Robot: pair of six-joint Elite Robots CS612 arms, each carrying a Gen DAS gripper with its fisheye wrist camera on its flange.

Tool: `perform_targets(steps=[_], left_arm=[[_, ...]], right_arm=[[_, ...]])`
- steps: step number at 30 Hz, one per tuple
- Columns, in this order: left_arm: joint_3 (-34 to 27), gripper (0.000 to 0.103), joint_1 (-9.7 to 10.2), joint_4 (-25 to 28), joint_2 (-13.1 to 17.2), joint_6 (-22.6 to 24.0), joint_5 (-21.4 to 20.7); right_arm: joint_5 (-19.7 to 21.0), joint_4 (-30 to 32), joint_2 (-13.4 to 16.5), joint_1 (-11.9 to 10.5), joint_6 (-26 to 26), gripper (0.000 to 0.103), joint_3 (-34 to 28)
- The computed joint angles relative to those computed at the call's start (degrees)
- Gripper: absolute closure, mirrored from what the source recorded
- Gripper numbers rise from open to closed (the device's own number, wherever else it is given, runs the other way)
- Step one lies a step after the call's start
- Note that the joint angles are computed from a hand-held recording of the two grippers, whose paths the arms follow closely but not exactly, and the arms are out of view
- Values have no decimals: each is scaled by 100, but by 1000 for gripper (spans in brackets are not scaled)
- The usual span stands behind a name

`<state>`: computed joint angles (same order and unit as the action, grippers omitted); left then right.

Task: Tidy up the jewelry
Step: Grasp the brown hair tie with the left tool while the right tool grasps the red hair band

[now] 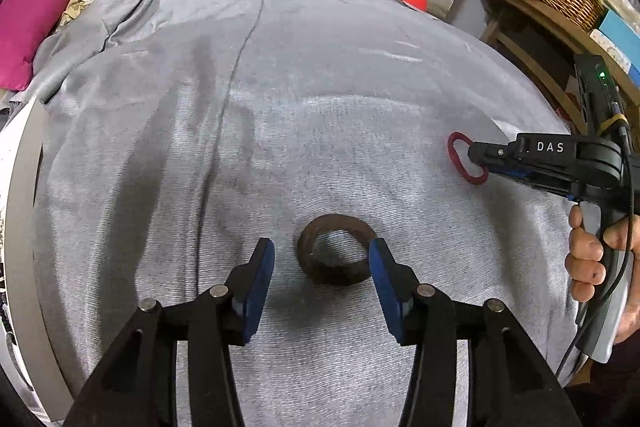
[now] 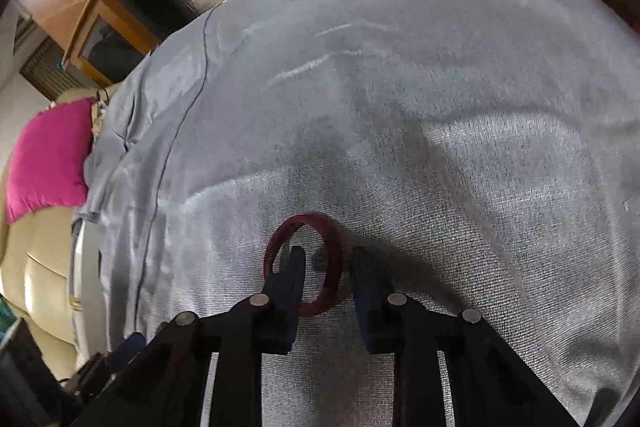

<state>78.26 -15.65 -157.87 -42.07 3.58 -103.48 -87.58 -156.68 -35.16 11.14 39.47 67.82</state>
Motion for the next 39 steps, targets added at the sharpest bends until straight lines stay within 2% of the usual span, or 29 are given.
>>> perform_targets(steps=[6, 11, 17, 29, 36, 39], left_arm=[[65, 51, 52, -98, -42, 0, 13], [93, 52, 45, -221, -42, 2, 184], [117, 73, -44, -159, -46, 269, 365], [111, 72, -170, -75, -23, 358, 792], [126, 71, -211, -114, -16, 351, 911], [120, 71, -231, -129, -5, 358, 970]], right_arm=[[-388, 233, 49, 93, -288, 79, -135], [-337, 163, 41, 79, -283, 78, -84], [-331, 153, 47, 85, -238, 78, -84], [-297, -19, 35, 68, -378, 77, 2], [-664, 131, 73, 158, -644, 78, -113], [-914, 247, 100, 216, -872, 81, -189]])
